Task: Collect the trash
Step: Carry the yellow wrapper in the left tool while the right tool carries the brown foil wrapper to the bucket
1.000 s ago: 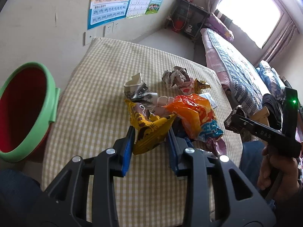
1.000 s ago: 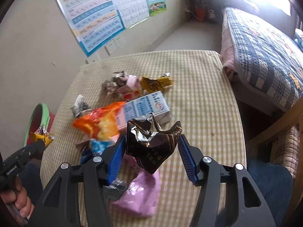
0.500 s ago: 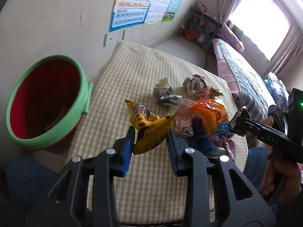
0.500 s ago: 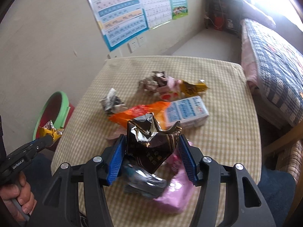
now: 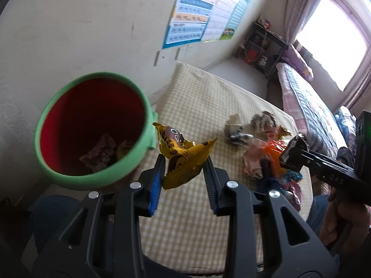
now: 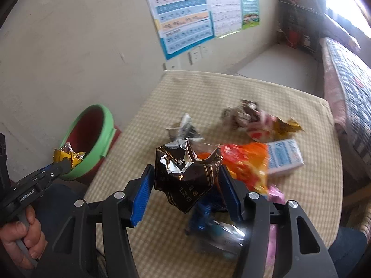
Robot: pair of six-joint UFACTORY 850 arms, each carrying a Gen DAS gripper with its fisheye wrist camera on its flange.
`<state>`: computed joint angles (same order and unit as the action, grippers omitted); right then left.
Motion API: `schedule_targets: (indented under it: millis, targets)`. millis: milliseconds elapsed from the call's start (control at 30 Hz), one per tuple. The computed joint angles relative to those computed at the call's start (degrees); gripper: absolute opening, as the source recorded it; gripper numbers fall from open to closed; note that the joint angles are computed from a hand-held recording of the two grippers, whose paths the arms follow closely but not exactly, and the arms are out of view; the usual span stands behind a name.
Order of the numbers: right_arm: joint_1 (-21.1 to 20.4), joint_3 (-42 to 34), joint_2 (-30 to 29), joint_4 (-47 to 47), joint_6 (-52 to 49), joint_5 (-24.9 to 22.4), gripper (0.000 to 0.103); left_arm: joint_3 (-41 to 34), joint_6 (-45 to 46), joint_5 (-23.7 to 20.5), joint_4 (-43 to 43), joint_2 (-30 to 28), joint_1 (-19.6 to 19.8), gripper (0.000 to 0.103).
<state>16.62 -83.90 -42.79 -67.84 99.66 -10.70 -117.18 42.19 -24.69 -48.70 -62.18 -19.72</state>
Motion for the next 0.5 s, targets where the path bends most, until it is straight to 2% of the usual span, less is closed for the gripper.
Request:
schedule_targets:
  millis: [333, 500]
  targets:
    - [1.49, -13.49, -7.21, 25.1, -29.15, -0.75, 0.055, -2.15, -5.51, 1.9, 4.18, -1.05, 3.25, 0.032]
    - [2.38, -23.35, -12.75, 42.27, -48.39, -2.99, 0.055, -4.7, -10.9, 2.38, 7.24, -2.79, 4.94, 0.032]
